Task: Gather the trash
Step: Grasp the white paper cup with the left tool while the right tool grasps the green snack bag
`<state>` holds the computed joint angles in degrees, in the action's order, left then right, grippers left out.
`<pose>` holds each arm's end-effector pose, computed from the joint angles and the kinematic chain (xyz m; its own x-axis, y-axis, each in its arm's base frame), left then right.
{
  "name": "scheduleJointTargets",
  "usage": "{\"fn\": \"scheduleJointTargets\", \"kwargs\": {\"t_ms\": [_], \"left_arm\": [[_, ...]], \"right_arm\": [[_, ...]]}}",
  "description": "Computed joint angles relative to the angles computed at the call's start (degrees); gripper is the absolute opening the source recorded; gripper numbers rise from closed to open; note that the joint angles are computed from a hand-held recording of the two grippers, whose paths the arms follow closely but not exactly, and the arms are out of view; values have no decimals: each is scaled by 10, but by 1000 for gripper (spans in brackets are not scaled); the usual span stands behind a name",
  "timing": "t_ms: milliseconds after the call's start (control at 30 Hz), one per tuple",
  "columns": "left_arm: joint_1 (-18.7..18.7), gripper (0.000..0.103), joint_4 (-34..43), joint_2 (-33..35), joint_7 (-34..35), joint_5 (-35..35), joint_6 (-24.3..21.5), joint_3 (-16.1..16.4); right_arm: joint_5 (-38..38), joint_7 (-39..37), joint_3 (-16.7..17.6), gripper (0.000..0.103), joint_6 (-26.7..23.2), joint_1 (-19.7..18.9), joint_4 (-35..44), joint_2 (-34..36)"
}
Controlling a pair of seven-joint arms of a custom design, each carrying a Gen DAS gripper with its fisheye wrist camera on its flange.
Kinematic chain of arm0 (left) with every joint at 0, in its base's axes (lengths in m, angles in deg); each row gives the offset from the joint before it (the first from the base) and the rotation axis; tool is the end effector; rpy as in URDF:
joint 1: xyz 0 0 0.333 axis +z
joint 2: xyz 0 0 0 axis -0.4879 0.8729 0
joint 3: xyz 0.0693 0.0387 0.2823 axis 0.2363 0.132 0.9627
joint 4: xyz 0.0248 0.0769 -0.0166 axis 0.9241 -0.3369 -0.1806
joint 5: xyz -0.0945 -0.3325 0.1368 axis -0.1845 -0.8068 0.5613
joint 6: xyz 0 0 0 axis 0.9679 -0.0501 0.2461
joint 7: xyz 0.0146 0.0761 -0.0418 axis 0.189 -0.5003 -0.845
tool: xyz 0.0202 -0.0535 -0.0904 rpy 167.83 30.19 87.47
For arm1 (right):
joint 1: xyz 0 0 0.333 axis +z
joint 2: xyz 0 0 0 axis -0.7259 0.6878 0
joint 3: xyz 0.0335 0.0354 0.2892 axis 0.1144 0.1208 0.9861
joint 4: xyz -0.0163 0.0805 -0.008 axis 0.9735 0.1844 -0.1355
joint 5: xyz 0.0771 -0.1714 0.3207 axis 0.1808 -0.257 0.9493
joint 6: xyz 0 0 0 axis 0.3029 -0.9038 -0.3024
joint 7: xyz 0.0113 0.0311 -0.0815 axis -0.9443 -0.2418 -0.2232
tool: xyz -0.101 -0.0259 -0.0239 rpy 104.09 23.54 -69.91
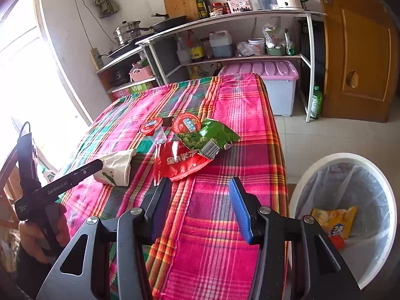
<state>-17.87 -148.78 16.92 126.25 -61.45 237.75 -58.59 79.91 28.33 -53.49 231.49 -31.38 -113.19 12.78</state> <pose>0.7246 -0.0028 0.4404 -0.2063 -0.9261 0.3160 -0.7241 -0.0728 -0.6859 0.6644 0.1915 0.4961 0.0115 -0.9608 -0.2772 -0.7140 0.1862 -0.6749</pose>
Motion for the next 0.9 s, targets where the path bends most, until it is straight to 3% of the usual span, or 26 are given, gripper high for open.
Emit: {"fn": "scheduleJointTargets", "kwargs": {"t_ms": [100,467,767,900], "left_arm": [[-7,68,35,20,-29,14,-33,9],[-15,69,100,63,-61,46,-73,12],[-12,68,70,43,-45,42,-66,5],[-10,62,61,37,-39,33,-58,4]], "right_arm": [[-1,2,-2,49,-9,0,27,18],[-6,23,-16,53,-71,4,183,120],[31,59,-5,53,-183,-17,367,238],[46,58,2,53,-201,-23,386,252]]}}
